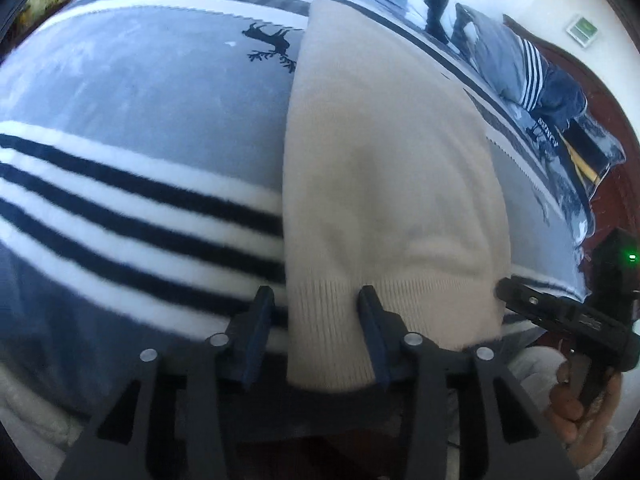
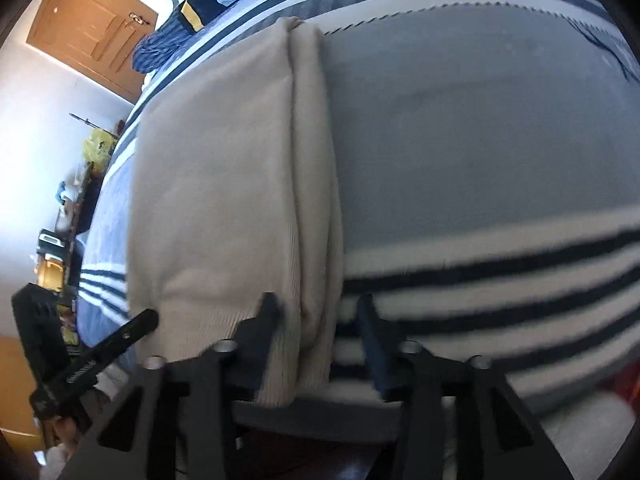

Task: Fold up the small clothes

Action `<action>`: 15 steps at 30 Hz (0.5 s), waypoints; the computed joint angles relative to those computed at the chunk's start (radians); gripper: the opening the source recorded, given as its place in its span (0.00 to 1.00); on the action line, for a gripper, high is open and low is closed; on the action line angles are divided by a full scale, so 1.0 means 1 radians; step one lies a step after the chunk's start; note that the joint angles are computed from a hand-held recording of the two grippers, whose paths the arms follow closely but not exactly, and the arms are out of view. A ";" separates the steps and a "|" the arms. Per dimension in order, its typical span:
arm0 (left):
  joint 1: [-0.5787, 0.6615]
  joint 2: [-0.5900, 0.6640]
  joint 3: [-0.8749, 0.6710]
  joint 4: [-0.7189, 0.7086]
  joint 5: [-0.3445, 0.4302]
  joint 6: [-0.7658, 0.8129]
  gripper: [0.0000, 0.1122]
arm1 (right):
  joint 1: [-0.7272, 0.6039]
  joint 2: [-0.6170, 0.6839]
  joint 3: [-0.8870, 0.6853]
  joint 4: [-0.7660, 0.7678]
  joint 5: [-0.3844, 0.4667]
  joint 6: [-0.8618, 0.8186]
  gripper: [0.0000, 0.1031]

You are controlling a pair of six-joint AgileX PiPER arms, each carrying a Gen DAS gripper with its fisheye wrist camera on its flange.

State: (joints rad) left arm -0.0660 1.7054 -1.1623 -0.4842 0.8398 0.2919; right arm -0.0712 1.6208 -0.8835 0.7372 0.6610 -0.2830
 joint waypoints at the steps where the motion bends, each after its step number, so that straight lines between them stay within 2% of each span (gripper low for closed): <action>1: 0.001 -0.017 0.015 0.001 -0.003 0.012 0.38 | 0.002 -0.028 0.028 0.032 0.003 -0.027 0.49; 5: 0.006 -0.043 0.063 -0.003 -0.017 0.039 0.38 | 0.043 -0.040 0.109 0.058 -0.042 -0.035 0.49; 7: 0.019 -0.038 0.061 -0.017 -0.007 0.039 0.38 | 0.032 -0.048 0.125 0.098 -0.049 -0.079 0.42; 12: 0.062 0.003 0.018 -0.089 0.051 0.033 0.39 | -0.089 -0.011 0.194 0.438 0.040 -0.377 0.44; 15: 0.066 0.054 -0.037 -0.085 0.087 0.014 0.39 | -0.119 0.020 0.219 0.513 0.074 -0.434 0.46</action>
State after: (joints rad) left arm 0.0000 1.7590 -1.1994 -0.5695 0.9267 0.3058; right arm -0.1903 1.6411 -0.6647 1.2500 0.7349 -0.7169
